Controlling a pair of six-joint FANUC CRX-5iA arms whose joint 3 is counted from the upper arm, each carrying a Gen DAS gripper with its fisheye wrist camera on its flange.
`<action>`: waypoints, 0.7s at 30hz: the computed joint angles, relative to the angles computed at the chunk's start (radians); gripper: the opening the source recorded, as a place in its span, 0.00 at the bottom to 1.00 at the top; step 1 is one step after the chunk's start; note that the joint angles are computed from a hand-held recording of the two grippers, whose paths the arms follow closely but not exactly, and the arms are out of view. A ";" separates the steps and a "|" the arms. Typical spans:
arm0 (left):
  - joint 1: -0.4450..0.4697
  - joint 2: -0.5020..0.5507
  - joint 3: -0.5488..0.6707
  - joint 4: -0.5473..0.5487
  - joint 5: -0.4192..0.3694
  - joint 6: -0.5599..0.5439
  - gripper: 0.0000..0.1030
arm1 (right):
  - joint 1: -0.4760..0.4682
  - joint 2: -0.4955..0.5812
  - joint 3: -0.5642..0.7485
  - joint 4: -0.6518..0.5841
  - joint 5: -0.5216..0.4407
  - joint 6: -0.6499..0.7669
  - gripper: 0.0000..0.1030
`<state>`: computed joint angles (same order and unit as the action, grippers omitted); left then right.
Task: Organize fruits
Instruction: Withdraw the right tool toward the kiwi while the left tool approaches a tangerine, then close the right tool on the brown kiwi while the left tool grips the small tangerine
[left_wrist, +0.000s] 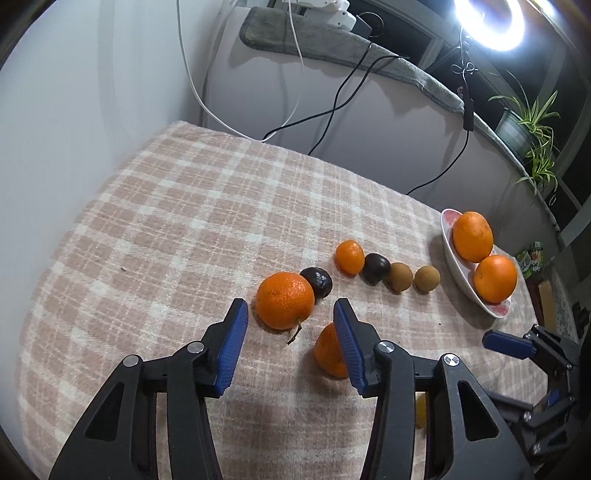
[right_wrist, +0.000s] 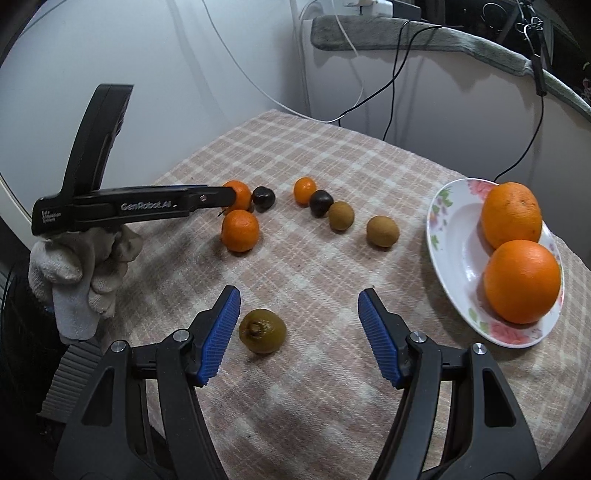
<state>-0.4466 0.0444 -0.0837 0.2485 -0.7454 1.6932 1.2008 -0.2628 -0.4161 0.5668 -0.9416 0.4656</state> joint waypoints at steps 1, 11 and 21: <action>0.000 0.004 0.002 0.002 0.000 -0.001 0.45 | -0.001 0.003 0.001 -0.003 0.003 0.002 0.67; -0.001 0.029 0.005 0.018 0.007 -0.002 0.39 | -0.013 0.031 0.009 -0.058 0.036 0.050 0.65; -0.002 0.045 0.015 0.007 0.001 0.012 0.35 | -0.029 0.053 0.028 -0.127 0.043 0.099 0.57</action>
